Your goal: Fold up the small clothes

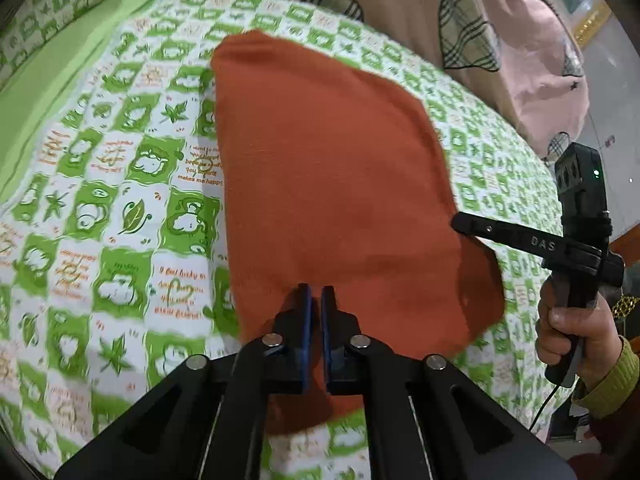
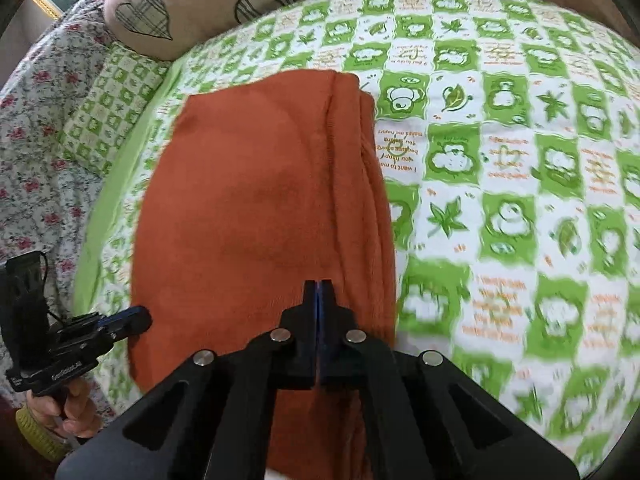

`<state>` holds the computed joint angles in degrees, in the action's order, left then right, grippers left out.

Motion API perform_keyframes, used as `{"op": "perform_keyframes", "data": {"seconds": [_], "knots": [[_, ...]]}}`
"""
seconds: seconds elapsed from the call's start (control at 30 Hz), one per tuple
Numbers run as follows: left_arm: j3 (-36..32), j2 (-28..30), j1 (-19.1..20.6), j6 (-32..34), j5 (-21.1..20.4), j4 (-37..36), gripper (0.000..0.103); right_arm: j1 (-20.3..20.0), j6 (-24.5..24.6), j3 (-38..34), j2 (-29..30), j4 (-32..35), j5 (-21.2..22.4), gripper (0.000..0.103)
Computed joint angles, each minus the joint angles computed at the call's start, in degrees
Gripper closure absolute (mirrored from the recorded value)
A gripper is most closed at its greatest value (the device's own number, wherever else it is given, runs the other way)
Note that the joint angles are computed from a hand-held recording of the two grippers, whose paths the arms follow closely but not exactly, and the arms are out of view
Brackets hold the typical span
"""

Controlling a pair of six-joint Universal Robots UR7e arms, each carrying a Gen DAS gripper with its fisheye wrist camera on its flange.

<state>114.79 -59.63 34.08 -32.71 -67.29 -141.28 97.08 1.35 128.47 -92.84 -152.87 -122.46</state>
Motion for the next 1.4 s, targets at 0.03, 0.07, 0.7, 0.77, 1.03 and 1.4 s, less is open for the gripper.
{"op": "perform_keyframes", "data": {"seconds": [0.03, 0.07, 0.7, 0.77, 1.03, 1.4], "knots": [[0.7, -0.7, -0.8, -0.2, 0.1, 0.0, 0.096, 0.9, 0.1, 0.7, -1.3, 0.6, 0.2, 0.100], [1.3, -1.3, -1.5, -0.5, 0.1, 0.1, 0.096, 1.7, 0.0, 1.5, -2.8, 1.6, 0.8, 0.100], [5.0, -1.0, -3.6, -5.8, 0.7, 3.5, 0.096, 0.8, 4.4, 8.6, -9.3, 6.5, -1.4, 0.100], [5.4, -1.8, -3.7, -5.8, 0.5, 3.9, 0.095, 2.0, 5.1, 8.3, -9.7, 6.3, -1.6, 0.100], [5.7, -6.6, -5.2, -7.1, 3.1, 4.6, 0.078, 2.6, 4.0, 3.1, -7.1, 0.0, -2.2, 0.050], [0.7, -3.9, 1.5, -8.6, 4.9, 4.6, 0.066, -0.3, 1.0, -7.3, 4.3, -5.2, -0.5, 0.052]]}}
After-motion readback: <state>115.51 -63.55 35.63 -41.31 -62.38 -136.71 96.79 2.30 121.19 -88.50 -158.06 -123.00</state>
